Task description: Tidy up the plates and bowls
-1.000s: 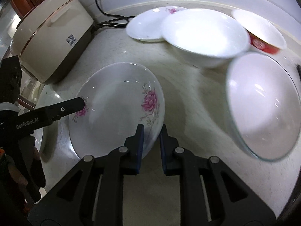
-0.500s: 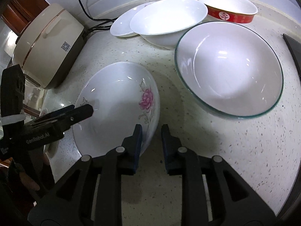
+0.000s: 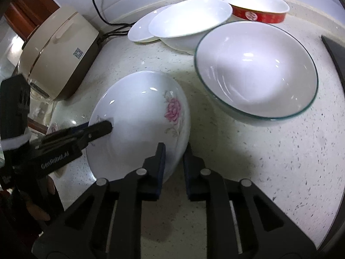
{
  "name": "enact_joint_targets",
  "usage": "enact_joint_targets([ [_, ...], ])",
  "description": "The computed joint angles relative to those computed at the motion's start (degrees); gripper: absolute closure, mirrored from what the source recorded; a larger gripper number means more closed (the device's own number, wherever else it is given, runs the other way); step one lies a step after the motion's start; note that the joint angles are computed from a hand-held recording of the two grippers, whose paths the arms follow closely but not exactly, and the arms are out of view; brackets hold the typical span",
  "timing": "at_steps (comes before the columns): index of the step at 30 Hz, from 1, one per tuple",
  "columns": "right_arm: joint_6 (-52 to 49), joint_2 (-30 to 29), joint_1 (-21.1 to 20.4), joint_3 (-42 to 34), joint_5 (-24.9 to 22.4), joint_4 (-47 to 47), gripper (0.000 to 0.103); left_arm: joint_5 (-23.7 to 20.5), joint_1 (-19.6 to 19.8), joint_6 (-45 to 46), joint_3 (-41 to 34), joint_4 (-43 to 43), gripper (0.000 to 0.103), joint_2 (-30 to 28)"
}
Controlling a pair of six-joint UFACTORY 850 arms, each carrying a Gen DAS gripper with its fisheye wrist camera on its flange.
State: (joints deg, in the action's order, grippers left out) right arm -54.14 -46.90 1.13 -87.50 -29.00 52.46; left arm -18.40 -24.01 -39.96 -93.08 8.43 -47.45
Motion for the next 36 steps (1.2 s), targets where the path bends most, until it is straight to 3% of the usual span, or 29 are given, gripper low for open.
enact_joint_targets([
  [3, -0.4, 0.1, 0.0, 0.1, -0.2, 0.0, 0.084, 0.0, -0.7, -4.4, 1.7, 5.2, 0.073, 1.2],
  [24, -4.7, 0.7, 0.6, 0.6, -2.8, 2.6, 0.084, 3.5, -0.6, -18.6, 8.7, 15.6, 0.073, 6.4],
  [36, -7.4, 1.9, 2.1, 1.7, -3.2, 2.5, 0.084, 5.9, -0.6, -36.6, 16.1, 30.3, 0.073, 11.4],
])
